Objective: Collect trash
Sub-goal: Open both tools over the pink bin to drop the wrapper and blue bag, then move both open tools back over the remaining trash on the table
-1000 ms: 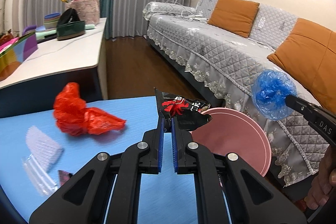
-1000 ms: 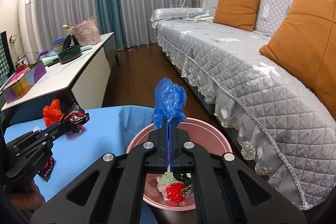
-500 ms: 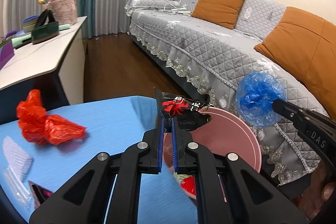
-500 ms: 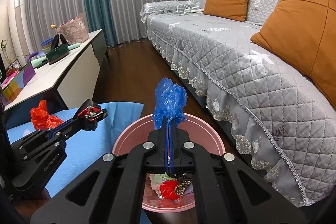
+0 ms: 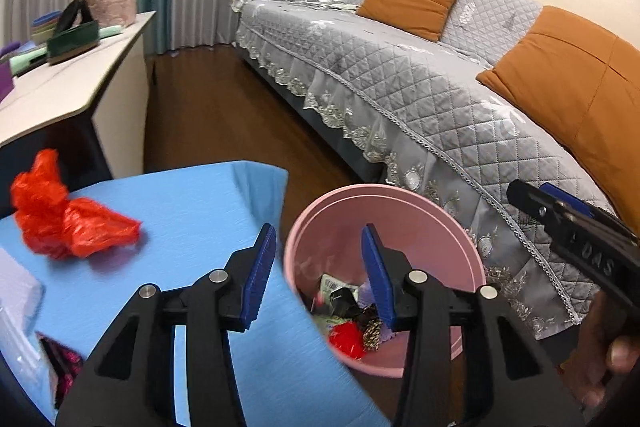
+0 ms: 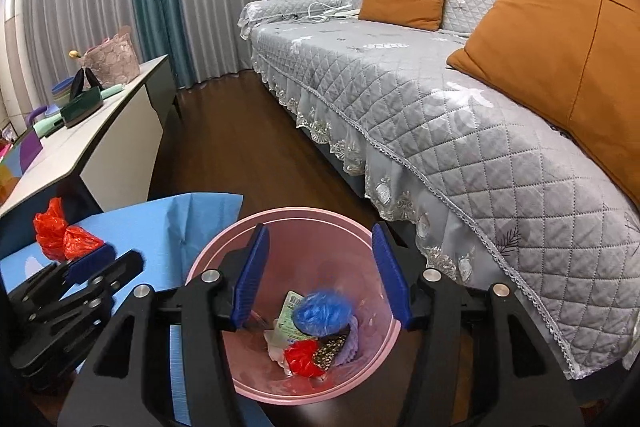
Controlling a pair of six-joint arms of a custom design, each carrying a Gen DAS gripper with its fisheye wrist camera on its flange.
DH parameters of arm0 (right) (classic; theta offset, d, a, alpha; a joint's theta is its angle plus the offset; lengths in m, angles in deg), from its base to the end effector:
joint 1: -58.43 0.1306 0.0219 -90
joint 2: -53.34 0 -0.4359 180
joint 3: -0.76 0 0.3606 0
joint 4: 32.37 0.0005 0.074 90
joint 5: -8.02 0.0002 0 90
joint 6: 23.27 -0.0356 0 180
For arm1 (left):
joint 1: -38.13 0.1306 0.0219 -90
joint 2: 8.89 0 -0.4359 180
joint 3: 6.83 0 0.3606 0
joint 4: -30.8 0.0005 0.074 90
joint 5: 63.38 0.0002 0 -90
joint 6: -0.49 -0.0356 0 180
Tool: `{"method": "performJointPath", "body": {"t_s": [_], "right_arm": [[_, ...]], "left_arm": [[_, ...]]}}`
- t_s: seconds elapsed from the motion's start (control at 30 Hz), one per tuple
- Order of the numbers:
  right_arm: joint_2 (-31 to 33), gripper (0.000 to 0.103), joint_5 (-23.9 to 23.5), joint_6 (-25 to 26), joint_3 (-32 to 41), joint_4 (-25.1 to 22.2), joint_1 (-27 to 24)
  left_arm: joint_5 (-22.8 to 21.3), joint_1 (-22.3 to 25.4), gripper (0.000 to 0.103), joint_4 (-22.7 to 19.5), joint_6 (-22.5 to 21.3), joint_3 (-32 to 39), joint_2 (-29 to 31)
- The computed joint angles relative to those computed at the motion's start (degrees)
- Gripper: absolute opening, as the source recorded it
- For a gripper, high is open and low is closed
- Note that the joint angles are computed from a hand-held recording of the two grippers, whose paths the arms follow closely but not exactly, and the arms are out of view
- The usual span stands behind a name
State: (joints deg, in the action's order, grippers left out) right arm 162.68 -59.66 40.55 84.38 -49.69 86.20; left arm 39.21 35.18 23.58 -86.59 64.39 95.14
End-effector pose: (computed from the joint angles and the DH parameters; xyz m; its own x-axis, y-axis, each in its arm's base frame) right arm 0.5101 0.2528 0.3123 -0.6238 0.1328 -0.7703 0.1000 0.9909 0.0898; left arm 0.5127 -0.0347 0.2880 -0.6526 -0.0162 -0.7576 0.1839 0.9665 -0.1790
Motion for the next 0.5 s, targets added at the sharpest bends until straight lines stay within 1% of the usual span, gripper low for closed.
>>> {"method": "performJointPath", "body": {"t_s": [0.13,0.37,0.43,0.5], "right_arm": [[-0.58,0.054,-0.25,-0.39,-0.5,1.36,0.45],[-1.58,0.053,-2.85,0.5,-1.45,5.49,2.78],[-1.64,0.051,-3.74,0.18,-1.58,6.31,3.53],[-1.64,0.048,-4.91,-0.57,-1.98,7.86,4.63]], "left_arm": [[-0.29,2.24,0.044,0.25,-0.48,-2.37,-2.98],[0.03,7.88,0.044,0.25,-1.71,-6.93,-9.21],[0.4,9.96,0.044,-0.03,-2.16,-8.13,-10.96],[0.18,12.05,0.047,-0.42,-3.47,-9.21,-12.45]]}}
